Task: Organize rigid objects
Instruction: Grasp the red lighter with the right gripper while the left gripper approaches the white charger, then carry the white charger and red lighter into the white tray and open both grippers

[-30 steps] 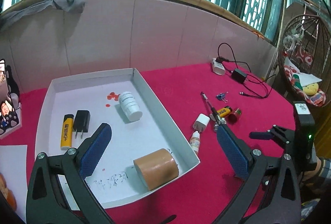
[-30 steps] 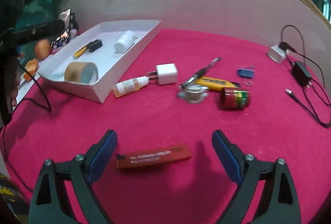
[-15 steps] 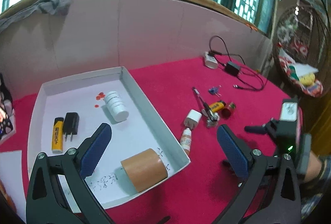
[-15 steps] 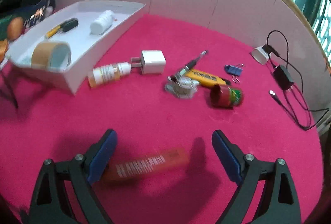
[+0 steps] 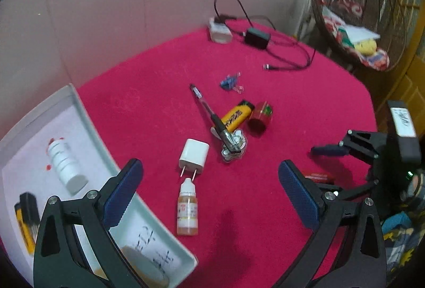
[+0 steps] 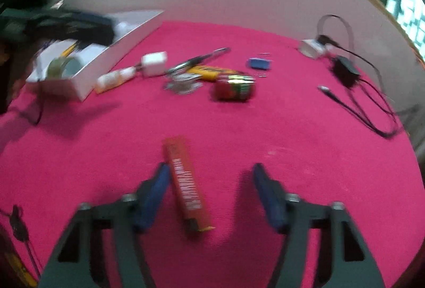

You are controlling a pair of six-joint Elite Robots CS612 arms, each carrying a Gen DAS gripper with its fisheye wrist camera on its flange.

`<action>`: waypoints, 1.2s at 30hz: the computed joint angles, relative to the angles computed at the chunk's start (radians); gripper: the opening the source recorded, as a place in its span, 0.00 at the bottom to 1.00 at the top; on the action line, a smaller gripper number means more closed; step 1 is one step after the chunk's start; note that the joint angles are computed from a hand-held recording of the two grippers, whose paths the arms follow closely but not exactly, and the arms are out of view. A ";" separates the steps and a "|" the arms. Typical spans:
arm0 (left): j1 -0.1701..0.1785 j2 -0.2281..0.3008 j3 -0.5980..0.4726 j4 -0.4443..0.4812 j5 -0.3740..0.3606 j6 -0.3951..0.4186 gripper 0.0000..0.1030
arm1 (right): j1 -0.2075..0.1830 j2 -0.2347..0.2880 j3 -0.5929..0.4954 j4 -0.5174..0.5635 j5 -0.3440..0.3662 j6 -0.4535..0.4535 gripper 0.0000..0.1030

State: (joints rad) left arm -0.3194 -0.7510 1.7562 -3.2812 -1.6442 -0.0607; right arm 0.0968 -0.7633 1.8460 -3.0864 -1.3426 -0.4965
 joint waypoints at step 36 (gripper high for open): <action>-0.068 -0.039 0.095 -0.125 0.196 -0.071 0.26 | -0.040 -0.015 -0.004 0.032 0.128 0.082 0.15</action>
State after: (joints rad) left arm -0.3871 -0.7902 1.8509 -3.4064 -1.4482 -0.1315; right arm 0.0571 -0.7785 1.8419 -3.0541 -1.2144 -0.4141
